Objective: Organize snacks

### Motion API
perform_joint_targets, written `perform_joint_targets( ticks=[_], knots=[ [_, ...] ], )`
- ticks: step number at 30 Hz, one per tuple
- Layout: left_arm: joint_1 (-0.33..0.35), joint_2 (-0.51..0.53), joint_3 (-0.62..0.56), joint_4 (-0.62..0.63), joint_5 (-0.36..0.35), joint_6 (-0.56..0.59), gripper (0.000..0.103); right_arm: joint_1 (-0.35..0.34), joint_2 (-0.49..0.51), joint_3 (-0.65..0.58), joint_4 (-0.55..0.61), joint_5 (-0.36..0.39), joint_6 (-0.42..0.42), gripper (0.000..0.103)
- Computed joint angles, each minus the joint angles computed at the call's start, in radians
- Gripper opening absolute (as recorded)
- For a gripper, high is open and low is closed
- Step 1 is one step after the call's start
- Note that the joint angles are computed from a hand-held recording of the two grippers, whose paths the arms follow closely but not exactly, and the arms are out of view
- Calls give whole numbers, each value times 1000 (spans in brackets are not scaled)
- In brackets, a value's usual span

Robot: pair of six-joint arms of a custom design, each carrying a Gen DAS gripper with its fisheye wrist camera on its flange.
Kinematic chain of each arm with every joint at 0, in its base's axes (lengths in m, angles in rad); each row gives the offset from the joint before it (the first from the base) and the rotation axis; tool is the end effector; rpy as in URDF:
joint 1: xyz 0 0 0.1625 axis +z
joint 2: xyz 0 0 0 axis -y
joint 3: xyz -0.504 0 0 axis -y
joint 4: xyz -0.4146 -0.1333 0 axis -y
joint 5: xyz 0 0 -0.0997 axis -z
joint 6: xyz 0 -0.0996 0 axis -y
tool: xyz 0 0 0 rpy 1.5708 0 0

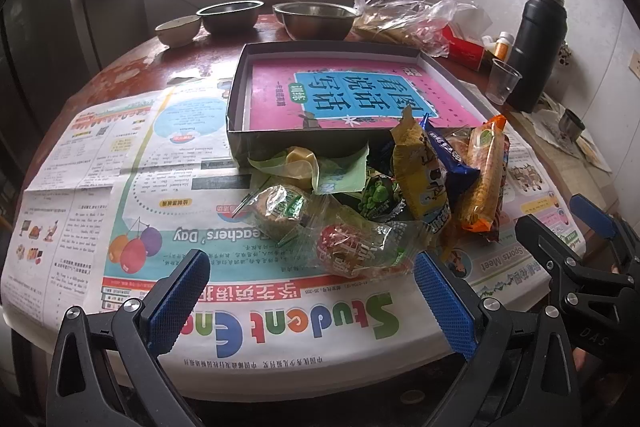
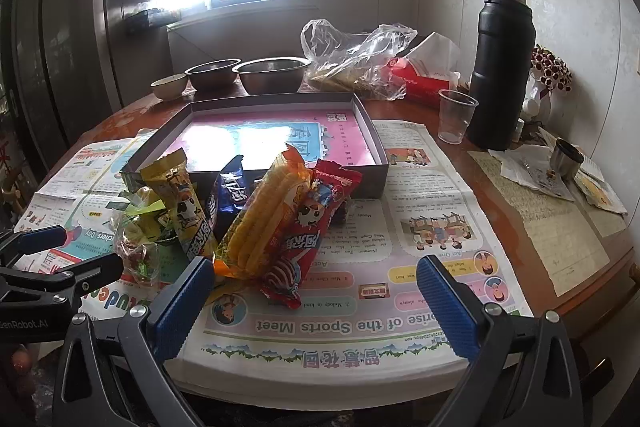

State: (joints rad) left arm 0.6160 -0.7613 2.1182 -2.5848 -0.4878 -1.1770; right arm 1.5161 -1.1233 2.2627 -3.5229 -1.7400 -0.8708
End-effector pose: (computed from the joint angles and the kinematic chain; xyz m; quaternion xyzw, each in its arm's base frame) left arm -0.3056 -0.4875 0.0276 -0.0062 0.8489 -0.3738 0.3736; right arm 0.0873 -0.5369 0.2452 0.3325 -0.8534 0.3178 0.2453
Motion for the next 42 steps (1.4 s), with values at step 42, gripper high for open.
perform_joint_targets(
  ticks=[42],
  knots=[
    [-8,8,-8,4,15,-5,101,-6,2,0,-11,9,6,102]
  ],
)
